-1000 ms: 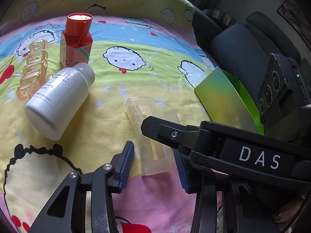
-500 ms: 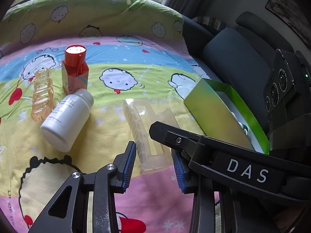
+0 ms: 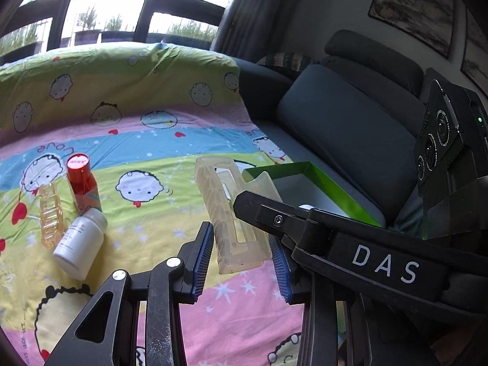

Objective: Organize rigid objects
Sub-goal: 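Lift and carry the clear plastic holder with the right gripper into the box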

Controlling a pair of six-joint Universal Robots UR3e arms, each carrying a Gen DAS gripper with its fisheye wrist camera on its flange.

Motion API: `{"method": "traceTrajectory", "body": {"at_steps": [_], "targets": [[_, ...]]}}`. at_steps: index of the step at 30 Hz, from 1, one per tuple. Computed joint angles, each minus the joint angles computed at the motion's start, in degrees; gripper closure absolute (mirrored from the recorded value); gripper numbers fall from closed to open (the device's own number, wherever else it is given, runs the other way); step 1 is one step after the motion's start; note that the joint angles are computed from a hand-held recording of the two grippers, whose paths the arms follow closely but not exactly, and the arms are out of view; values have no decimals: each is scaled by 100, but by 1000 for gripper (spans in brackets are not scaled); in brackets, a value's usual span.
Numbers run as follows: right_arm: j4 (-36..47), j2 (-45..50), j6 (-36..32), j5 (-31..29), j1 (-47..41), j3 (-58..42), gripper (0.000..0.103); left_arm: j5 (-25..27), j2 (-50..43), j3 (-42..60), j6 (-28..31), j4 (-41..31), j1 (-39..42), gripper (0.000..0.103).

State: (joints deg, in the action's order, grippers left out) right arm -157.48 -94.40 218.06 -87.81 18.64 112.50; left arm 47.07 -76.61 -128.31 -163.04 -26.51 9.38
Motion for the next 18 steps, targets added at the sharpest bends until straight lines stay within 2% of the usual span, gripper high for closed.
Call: {"method": "traceTrajectory", "body": {"at_steps": [10, 18], "targets": [[362, -1232, 145, -611, -388, 648, 78, 146, -826, 678, -450, 777, -1136, 65], [978, -2054, 267, -667, -895, 1045, 78, 267, -1543, 1277, -644, 803, -1840, 65]]}}
